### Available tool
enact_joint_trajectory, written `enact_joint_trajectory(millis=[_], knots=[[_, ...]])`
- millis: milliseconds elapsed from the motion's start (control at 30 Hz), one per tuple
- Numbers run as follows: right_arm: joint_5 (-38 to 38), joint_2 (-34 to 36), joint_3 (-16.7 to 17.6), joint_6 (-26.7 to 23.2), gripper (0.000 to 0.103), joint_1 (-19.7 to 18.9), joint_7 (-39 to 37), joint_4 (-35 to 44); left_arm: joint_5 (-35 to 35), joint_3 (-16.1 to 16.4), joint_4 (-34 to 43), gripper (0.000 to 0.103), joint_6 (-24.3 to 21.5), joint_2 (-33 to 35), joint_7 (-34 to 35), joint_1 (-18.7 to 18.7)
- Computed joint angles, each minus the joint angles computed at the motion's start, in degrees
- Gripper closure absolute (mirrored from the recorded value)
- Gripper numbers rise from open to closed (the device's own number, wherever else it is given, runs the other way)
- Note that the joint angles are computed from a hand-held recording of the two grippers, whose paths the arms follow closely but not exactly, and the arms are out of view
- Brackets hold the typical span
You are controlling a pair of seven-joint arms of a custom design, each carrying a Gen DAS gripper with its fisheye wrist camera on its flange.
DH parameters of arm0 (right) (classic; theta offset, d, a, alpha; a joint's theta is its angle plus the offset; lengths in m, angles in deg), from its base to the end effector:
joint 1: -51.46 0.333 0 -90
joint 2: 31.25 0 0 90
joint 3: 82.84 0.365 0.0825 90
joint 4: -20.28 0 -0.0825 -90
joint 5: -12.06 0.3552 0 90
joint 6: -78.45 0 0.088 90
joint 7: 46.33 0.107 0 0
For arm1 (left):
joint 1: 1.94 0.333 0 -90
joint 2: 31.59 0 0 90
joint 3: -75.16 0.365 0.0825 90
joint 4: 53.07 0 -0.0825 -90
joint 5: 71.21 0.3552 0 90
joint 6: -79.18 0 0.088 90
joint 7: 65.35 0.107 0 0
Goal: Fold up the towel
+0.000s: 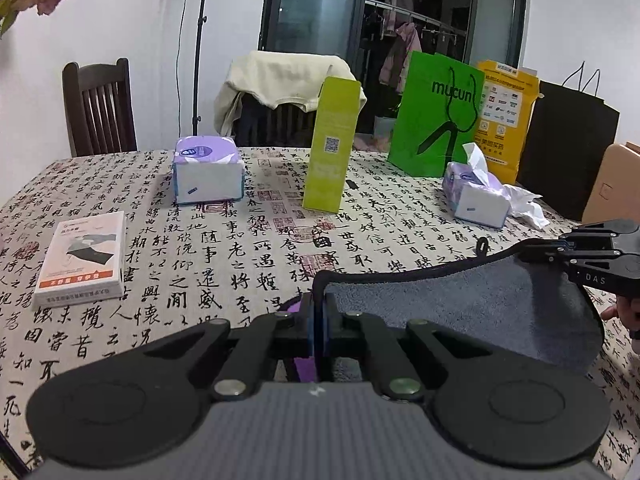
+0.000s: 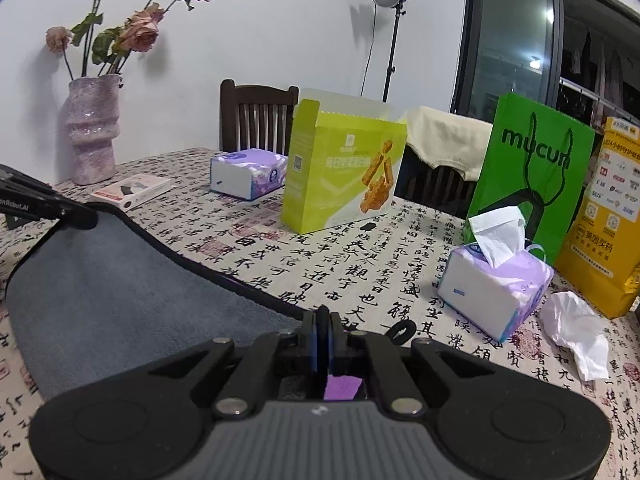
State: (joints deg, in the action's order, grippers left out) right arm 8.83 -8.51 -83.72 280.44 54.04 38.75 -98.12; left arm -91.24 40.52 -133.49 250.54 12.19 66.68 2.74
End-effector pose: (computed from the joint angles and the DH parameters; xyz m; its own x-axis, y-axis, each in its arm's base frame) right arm 0.6399 0.0272 0.4375 0.1159 -0.9865 0.1159 -0.4757 -0.1576 -0.8654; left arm 0.7512 -0.2180 0.4511 -0.6018 -0.7908 0.1116 -0.4814 0.2477 -0.8408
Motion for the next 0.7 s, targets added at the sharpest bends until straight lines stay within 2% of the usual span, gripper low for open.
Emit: enact_joint_trajectory(millis=[267, 700], knots=[[-3.3, 3.2, 3.9, -3.3, 0.098, -4.8, 2.0, 5.6, 1.2, 5.7, 10.1, 0.098, -6.2, 4.2, -4.6, -5.0], [-3.8, 8.2, 7.9, -9.7, 0.097, -8.9, 2.8, 12.9, 4.3, 13.3, 26.4, 0.098, -15.3, 12.5, -11.1, -11.6]])
